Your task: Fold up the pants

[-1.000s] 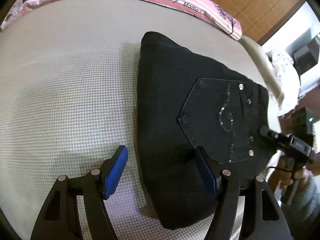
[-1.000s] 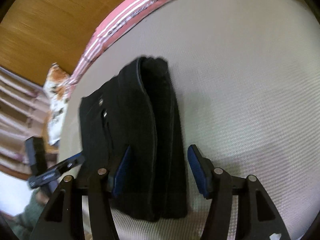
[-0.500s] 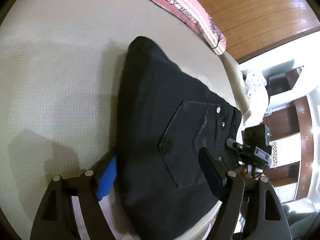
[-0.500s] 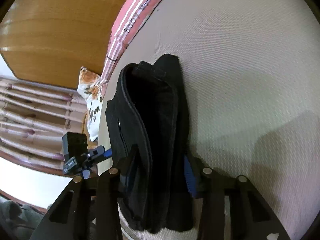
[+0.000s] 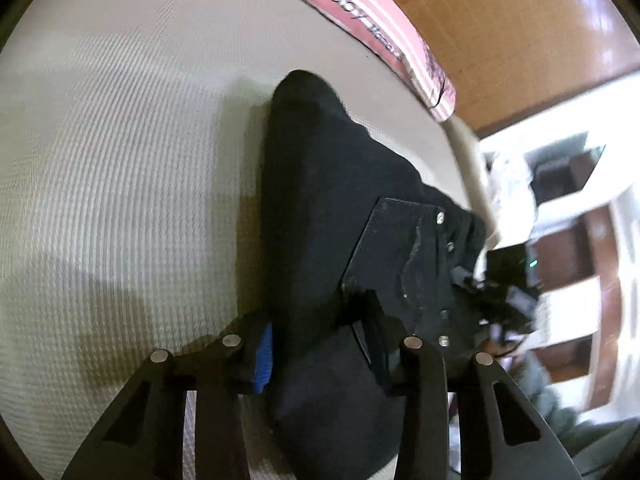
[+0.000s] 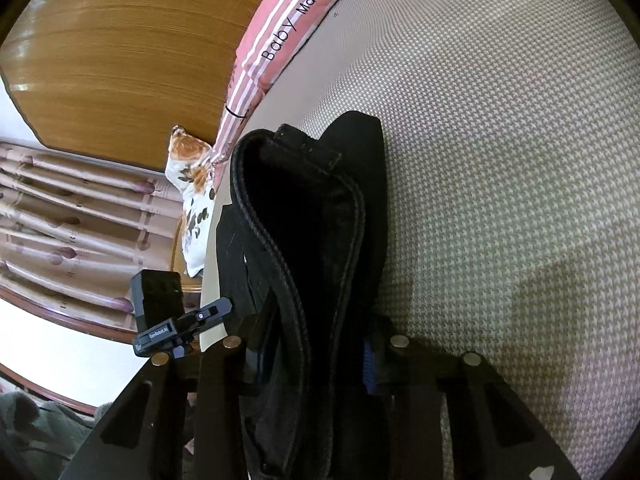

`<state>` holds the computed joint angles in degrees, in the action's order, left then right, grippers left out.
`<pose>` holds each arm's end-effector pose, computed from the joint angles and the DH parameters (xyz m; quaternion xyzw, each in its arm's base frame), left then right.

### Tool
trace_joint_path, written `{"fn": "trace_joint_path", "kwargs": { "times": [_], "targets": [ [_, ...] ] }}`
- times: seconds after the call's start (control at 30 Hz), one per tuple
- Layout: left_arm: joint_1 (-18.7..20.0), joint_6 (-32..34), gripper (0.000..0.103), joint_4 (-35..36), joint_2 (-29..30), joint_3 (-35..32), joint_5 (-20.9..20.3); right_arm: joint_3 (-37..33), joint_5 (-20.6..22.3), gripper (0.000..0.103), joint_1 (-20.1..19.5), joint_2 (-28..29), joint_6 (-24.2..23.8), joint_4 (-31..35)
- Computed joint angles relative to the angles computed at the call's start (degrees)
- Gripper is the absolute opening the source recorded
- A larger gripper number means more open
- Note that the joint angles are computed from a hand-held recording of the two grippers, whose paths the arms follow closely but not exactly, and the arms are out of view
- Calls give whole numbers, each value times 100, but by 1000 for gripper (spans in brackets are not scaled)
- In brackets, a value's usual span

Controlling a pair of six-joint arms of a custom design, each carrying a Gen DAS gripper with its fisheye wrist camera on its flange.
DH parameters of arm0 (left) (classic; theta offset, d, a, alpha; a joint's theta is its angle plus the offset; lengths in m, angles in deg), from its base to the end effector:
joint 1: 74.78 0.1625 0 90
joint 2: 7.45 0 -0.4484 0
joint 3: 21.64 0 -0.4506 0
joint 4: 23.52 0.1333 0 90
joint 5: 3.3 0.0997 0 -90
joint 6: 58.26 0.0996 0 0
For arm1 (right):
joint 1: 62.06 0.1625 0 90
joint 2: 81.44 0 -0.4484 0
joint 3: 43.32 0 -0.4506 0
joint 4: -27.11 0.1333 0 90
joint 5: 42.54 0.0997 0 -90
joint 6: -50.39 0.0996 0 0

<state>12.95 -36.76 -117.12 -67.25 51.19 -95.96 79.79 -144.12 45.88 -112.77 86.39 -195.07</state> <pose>0.0990 -0.7511 0.3340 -0.2033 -0.9754 -0.0772 0.0365 0.2643 -0.4486 -0.0644 0.1809 0.9167 -0.3491 0.0714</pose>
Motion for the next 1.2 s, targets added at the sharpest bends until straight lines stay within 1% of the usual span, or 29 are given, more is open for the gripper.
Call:
{"fn": "trace_joint_path", "kwargs": {
  "times": [0.07, 0.13, 0.27, 0.37, 0.4, 0.53, 0.63, 0.83, 0.93, 1.03, 1.2],
  "targets": [
    [82, -67, 40, 145, 80, -132, -218, -3, -6, 29, 13, -3, 19, 12],
    [101, -88, 40, 241, 136, -207, -307, -32, -3, 29, 7, -10, 25, 50],
    [66, 18, 40, 271, 178, -235, -296, -46, -42, 29, 35, -14, 49, 77],
    [-25, 9, 40, 22, 98, -49, -178, -135, -72, 29, 46, -21, 75, 178],
    [-59, 44, 40, -79, 60, 32, -103, -137, -82, 29, 52, -25, 99, 192],
    [-244, 268, 40, -625, -205, 503, 408, -142, -95, 30, 37, -60, 139, 265],
    [-371, 354, 40, -944, -354, 790, 751, -174, -203, 30, 72, -69, 205, 344],
    [-666, 524, 40, -1567, -602, 1358, 1536, -287, -574, 32, 212, -54, 473, 523],
    [-774, 608, 40, -1824, -678, 1562, 1838, -377, -842, 34, 325, -73, 614, 731],
    [-837, 645, 40, -1976, -709, 1671, 2012, -464, -1105, 34, 434, -84, 793, 918],
    [-897, 643, 37, -2060, -738, 1732, 2173, -592, -1504, 29, 624, -109, 869, 1174]
  ]
}}
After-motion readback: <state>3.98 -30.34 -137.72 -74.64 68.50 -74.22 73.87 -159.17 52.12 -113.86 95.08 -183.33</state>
